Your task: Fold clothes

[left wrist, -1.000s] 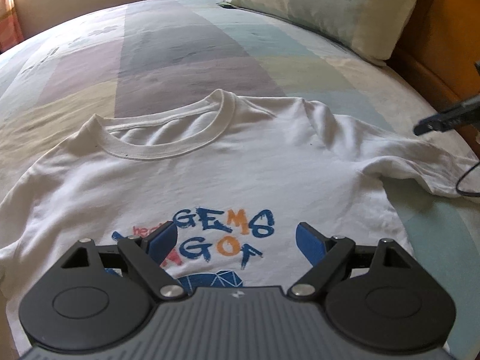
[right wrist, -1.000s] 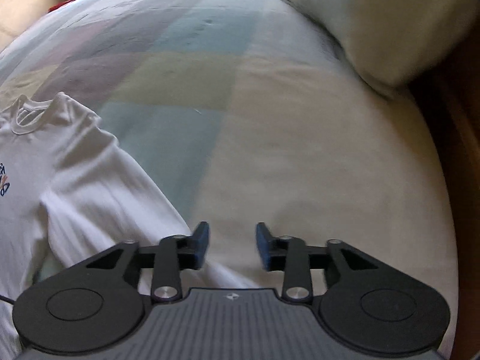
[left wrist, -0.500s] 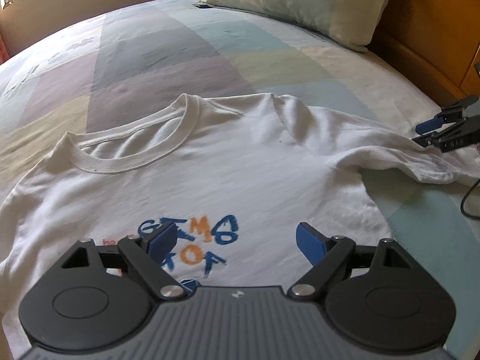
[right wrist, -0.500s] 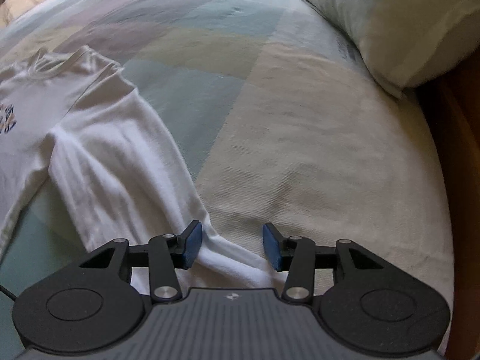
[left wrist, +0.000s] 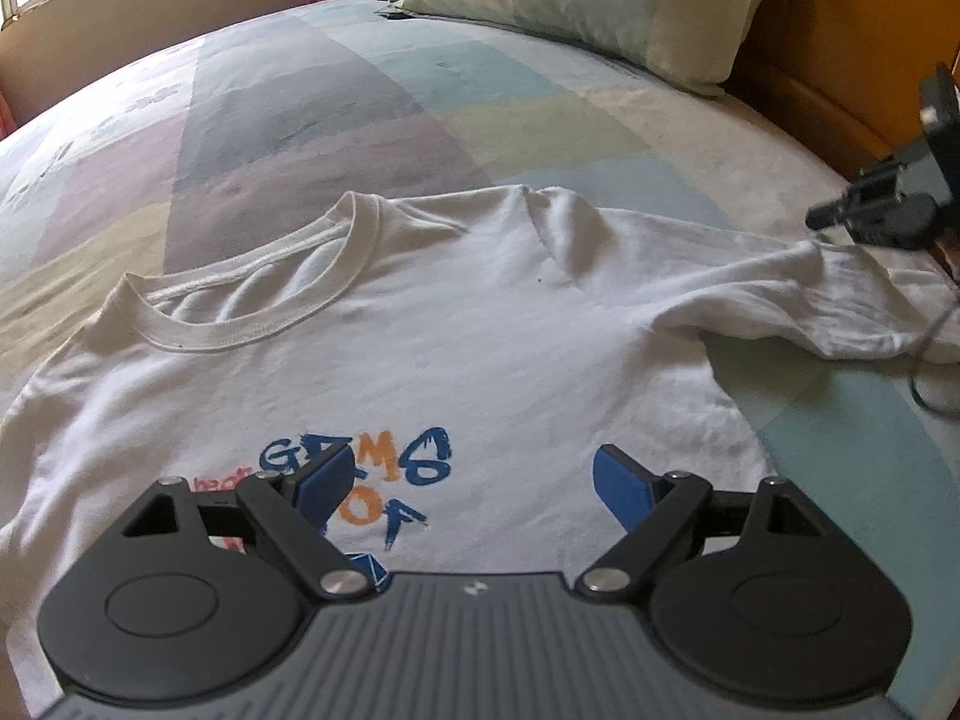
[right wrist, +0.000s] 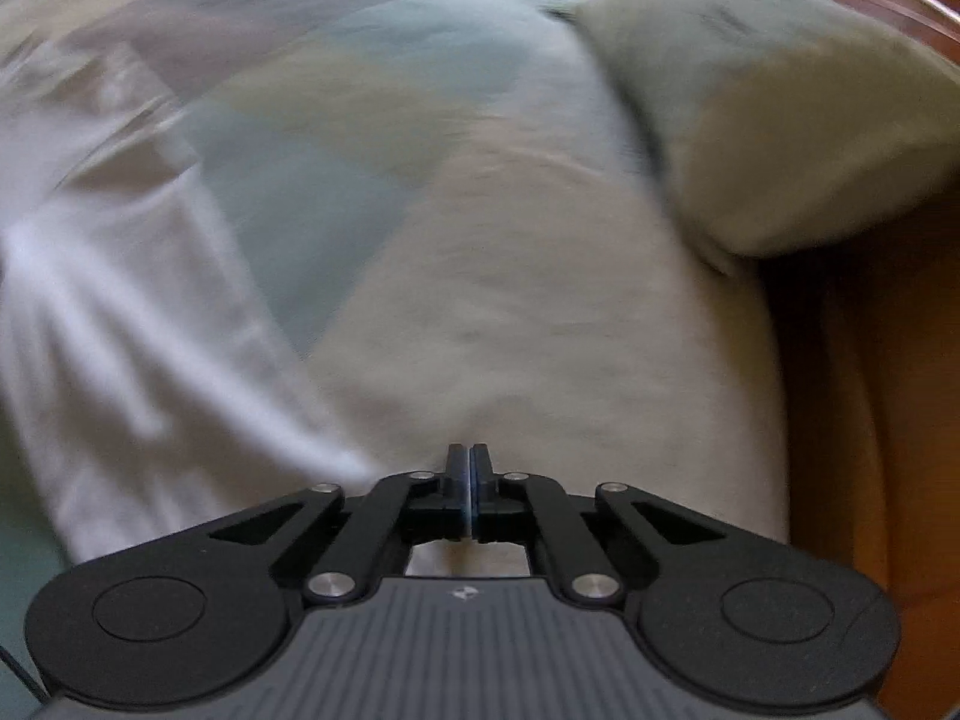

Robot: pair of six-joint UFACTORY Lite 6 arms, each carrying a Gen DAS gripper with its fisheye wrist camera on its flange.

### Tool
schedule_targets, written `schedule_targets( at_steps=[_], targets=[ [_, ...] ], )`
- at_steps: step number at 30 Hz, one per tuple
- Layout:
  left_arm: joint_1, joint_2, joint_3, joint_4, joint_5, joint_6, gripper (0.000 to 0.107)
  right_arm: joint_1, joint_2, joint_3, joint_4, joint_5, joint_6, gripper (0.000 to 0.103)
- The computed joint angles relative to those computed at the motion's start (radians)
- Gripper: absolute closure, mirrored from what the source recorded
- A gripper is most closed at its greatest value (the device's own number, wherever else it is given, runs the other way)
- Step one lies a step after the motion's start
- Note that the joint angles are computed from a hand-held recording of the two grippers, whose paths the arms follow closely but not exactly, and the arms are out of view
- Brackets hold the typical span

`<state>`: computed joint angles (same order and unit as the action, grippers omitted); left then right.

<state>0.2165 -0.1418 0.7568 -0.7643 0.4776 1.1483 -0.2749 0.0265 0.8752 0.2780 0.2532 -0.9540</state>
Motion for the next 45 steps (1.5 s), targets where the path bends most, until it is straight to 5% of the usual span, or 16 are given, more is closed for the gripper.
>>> schedule_targets(
  at_steps=[3,5,6,11,17,22,26,27,28,36,39,41,45],
  targets=[
    [0.008,0.009,0.013,0.004,-0.003,0.013,0.02,-0.043,-0.065,0.024,0.186,0.133,-0.073,0.082],
    [0.007,0.03,0.031,0.008,-0.011,0.001,0.02,-0.047,-0.084,0.041,0.236,0.256,-0.009,0.059],
    [0.004,0.041,0.04,0.0,-0.012,0.002,0.02,-0.041,-0.083,0.033,0.272,0.29,0.015,0.057],
    [-0.004,0.075,0.079,-0.058,0.005,0.059,0.02,0.036,-0.043,0.004,0.332,0.241,0.123,0.057],
    [-0.027,0.081,0.075,-0.059,-0.007,0.096,0.021,0.021,-0.024,0.028,0.408,0.206,-0.069,0.057],
    [-0.045,0.065,0.036,-0.053,-0.012,0.052,0.021,0.028,0.208,0.244,0.502,0.278,-0.222,0.057],
    [-0.059,0.049,0.014,-0.046,-0.017,0.05,0.02,0.072,0.317,0.335,0.449,0.34,-0.209,0.065],
    [-0.06,0.047,0.013,-0.045,-0.02,0.05,0.02,0.083,0.318,0.332,0.443,0.336,-0.216,0.072],
    [-0.059,0.049,0.015,-0.043,-0.021,0.049,0.02,0.093,0.316,0.334,0.433,0.337,-0.217,0.096],
    [-0.042,0.075,0.056,-0.038,-0.02,0.011,0.02,0.156,0.393,0.443,0.353,0.271,-0.104,0.097],
    [-0.035,0.073,0.061,-0.039,-0.018,0.016,0.02,0.091,0.33,0.406,0.434,0.296,-0.146,0.081],
    [-0.029,0.074,0.066,-0.04,-0.014,0.027,0.02,0.017,0.237,0.328,0.43,0.289,-0.168,0.052],
    [-0.011,0.071,0.063,-0.039,-0.003,0.041,0.02,-0.196,0.068,0.179,0.296,0.299,-0.152,0.044]
  ],
)
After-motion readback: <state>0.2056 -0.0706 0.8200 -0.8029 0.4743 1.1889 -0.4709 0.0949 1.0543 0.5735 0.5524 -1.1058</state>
